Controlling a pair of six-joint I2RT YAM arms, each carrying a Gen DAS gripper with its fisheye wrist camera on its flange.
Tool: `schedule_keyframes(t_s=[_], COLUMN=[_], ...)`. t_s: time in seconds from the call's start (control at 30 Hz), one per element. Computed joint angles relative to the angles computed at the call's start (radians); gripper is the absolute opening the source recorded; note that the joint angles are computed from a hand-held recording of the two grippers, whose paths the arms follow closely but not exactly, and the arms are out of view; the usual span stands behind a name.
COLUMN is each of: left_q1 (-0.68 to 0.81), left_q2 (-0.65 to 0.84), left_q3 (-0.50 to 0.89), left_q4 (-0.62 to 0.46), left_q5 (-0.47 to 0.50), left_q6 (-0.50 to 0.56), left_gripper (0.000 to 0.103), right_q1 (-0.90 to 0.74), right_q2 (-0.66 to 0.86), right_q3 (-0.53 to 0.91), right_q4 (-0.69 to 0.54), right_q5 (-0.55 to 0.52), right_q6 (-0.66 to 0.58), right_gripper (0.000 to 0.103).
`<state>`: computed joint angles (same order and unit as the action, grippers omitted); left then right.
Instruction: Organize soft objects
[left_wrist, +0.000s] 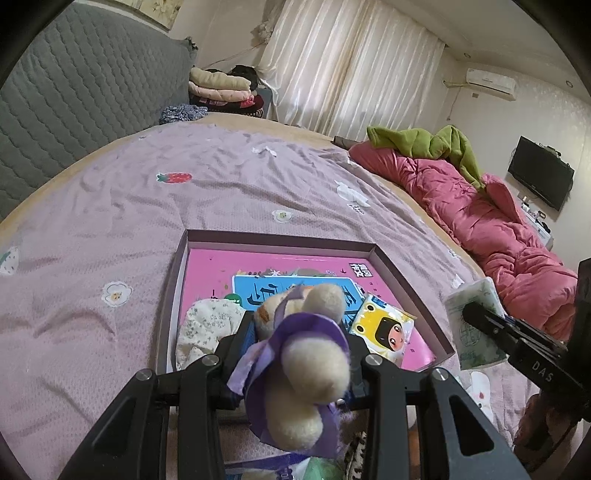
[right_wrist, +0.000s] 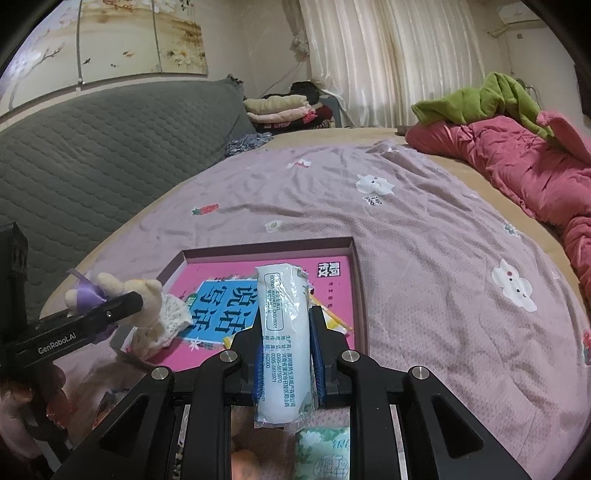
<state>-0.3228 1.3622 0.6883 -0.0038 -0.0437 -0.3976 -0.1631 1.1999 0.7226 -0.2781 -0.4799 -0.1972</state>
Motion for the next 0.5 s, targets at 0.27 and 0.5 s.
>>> schedule_keyframes(t_s=[0.27,0.5], left_q1=[0.004,0.005], left_q2=[0.058,0.077], left_q3=[0.035,0.051], left_q4=[0.005,0.009], left_q5=[0.006,0.009], left_q6=[0.002,0.006], left_gripper=[0.038,0.038], right_q1=[-0.004,-0.007], right_q2=[0.027,0.085], right_q3=[0.020,0.070], right_q4=[0.019,0.065], right_q5=[-0.008,-0.004], right_q6=[0.002,0.025], right_gripper=[0.021,0.021])
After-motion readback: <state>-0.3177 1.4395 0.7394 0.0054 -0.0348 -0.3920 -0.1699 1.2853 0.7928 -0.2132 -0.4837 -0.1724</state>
